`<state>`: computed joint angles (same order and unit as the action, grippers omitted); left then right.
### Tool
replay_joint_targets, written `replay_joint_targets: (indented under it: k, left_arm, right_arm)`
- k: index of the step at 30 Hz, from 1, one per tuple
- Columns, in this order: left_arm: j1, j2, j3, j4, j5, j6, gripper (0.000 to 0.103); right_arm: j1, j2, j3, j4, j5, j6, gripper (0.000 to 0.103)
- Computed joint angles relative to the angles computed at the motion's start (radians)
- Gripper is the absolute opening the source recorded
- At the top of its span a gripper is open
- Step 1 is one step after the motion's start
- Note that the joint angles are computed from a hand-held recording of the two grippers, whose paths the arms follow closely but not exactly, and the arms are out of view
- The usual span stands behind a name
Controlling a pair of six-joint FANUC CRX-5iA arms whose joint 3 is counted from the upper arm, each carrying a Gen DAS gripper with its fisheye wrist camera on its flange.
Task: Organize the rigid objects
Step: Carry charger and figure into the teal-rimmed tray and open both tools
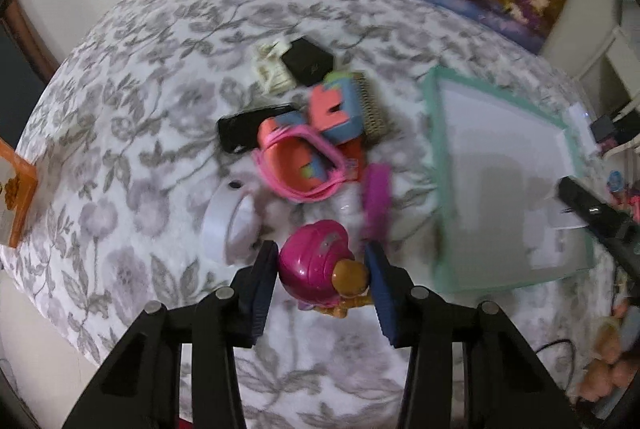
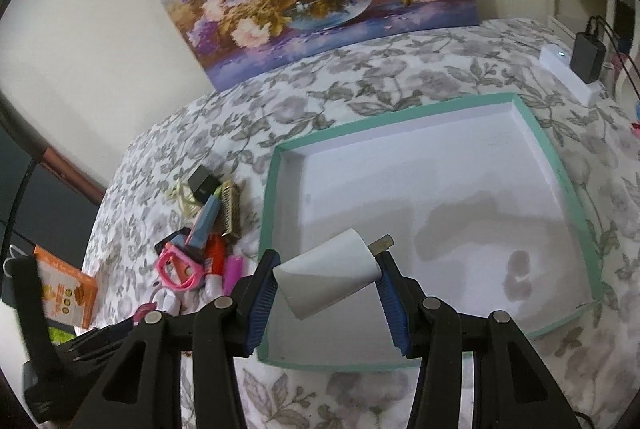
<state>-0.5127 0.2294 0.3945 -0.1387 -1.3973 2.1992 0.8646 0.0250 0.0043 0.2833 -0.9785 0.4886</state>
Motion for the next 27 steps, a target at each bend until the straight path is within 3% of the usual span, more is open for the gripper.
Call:
replay_joint_targets:
  k: [8, 14, 27]
  left_arm:
    - [-0.034, 0.103, 0.172, -0.022, -0.071, -0.053, 0.046]
    - [-0.063, 0.195, 0.382, -0.055, -0.101, -0.095, 0.046]
    - [-0.114, 0.593, 0.942, -0.024, -0.274, -0.203, 0.046]
  right_arm:
    - [-0.040, -0.009, -0.011, -0.013, 0.007, -0.027, 0.052]
    - [-0.070, -0.009, -0.016, 0.005, -0.013, -0.065, 0.052]
    - [-0.151, 0.019, -0.003, -0.007, -0.104, -0.103, 0.052]
